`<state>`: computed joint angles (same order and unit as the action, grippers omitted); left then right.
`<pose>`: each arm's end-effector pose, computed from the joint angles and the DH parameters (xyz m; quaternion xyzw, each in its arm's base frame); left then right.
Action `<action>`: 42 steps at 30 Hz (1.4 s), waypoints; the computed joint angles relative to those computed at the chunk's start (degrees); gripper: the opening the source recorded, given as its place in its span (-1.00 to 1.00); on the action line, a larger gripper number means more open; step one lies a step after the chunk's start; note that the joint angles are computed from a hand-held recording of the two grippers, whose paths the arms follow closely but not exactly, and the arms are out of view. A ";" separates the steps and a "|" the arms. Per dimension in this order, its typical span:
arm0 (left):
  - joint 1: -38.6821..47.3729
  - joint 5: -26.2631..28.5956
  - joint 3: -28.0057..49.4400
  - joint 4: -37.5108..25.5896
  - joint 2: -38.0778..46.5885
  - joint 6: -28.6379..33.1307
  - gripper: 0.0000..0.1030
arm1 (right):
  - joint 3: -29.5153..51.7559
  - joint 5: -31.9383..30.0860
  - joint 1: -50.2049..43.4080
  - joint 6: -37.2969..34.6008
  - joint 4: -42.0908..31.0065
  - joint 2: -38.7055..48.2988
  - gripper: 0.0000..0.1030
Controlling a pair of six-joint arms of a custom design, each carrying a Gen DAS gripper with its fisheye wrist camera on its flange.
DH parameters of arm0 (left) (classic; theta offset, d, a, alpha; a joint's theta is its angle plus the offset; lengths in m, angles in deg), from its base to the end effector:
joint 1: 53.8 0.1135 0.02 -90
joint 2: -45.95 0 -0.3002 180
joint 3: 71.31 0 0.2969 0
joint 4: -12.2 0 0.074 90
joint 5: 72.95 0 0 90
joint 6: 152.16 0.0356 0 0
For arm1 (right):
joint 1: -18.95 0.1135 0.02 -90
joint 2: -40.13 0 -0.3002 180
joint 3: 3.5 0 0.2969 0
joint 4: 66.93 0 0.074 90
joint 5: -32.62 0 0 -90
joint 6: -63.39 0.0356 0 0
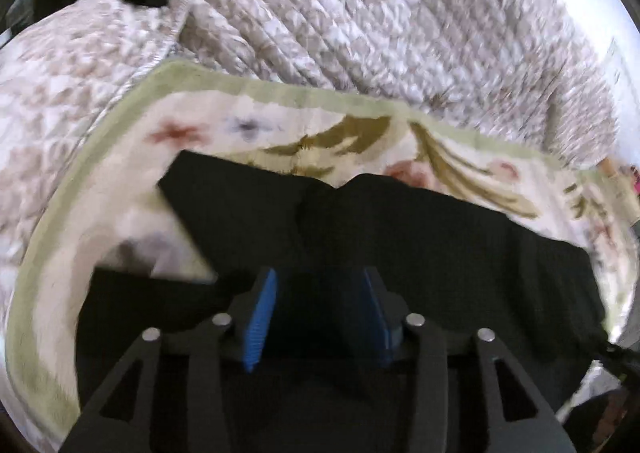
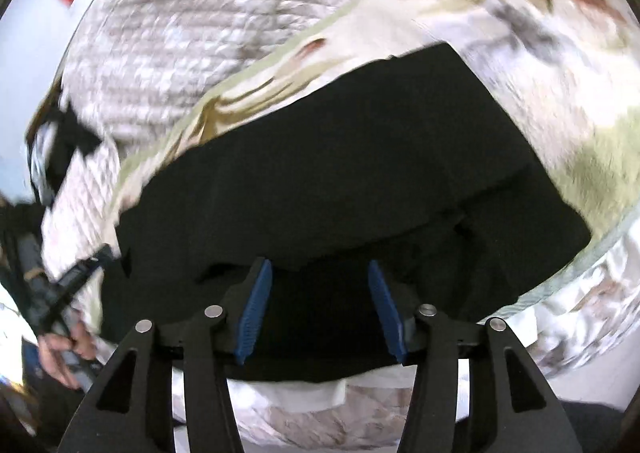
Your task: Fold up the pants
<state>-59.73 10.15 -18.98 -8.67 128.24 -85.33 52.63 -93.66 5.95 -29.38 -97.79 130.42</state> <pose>0.3048 -0.0274 0.1779 -0.1609 0.9268 -0.0292 0.3381 0.3073 -0.0493 0.1539 0.0157 0.9301 0.2729 0.2453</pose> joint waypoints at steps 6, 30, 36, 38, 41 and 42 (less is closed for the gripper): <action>0.12 -6.04 3.18 1.28 8.52 1.00 -0.21 | -1.69 -1.16 -2.92 7.28 6.74 0.34 0.00; 16.57 10.15 -18.53 11.07 -15.85 -8.10 -0.57 | -2.98 -0.67 -4.58 21.26 17.55 2.14 0.00; 17.37 12.72 -20.14 11.23 -18.41 -10.45 0.13 | -3.11 -1.01 -4.52 22.43 18.55 2.25 0.11; 16.59 11.48 -19.97 11.96 -17.82 -10.44 0.15 | -3.64 -1.32 -4.69 21.79 19.15 1.28 0.13; 16.68 10.71 -18.92 12.74 -14.49 -10.54 0.06 | -3.47 -2.73 -5.88 24.56 20.37 2.33 0.13; 16.55 9.93 -18.59 12.57 -14.01 -10.48 -0.18 | -3.63 -2.77 -6.23 25.85 20.93 2.36 0.13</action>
<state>-43.18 20.08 -37.58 3.90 114.23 -95.80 49.00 -96.43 -0.27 -3.54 -76.87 132.78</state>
